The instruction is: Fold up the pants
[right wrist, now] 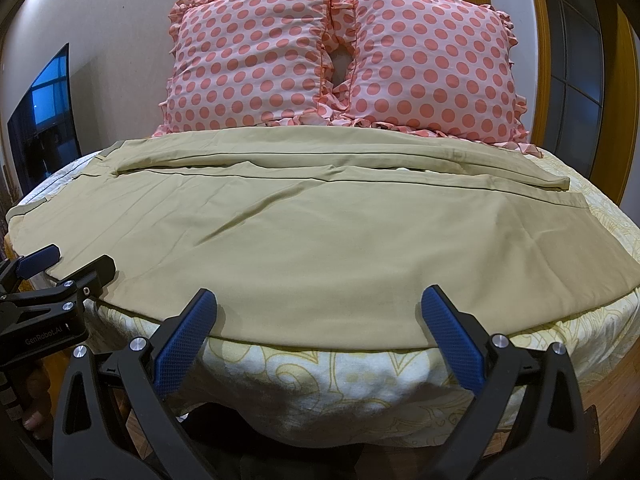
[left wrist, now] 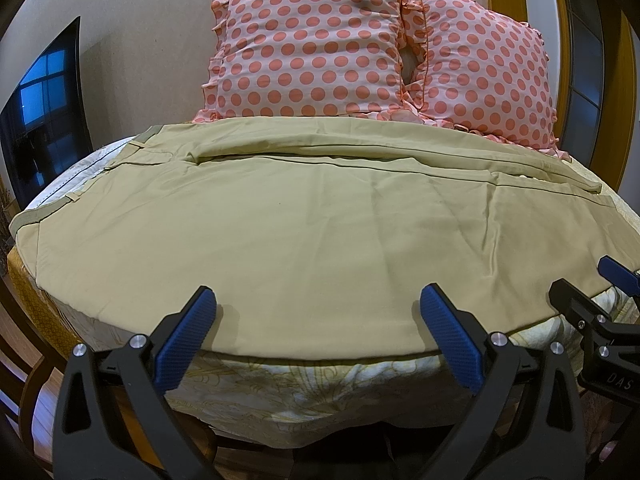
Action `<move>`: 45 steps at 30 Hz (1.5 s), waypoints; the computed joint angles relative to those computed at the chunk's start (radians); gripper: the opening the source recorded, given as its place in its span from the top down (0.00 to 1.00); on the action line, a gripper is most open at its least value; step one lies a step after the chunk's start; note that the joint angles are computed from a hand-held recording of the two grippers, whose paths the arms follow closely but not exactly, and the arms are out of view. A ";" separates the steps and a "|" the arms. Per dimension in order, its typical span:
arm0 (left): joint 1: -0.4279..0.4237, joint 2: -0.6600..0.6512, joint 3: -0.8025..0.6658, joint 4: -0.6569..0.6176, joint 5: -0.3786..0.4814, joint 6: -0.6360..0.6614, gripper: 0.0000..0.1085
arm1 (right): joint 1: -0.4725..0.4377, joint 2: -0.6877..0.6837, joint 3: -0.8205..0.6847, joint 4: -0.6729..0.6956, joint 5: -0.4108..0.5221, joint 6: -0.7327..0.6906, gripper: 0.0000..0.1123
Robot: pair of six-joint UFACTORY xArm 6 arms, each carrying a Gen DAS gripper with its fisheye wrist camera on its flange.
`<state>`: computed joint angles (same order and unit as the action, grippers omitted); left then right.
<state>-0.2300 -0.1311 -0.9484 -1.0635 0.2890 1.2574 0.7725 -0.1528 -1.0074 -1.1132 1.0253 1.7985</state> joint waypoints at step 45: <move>-0.032 0.120 -0.234 0.166 -0.014 -0.190 0.07 | -0.419 -0.232 0.062 0.124 -0.219 -0.200 0.10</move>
<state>-0.2623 -0.0112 -1.1825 -0.8977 0.2748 1.0673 0.3536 -0.3843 -0.9452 -0.9894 0.8061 1.5980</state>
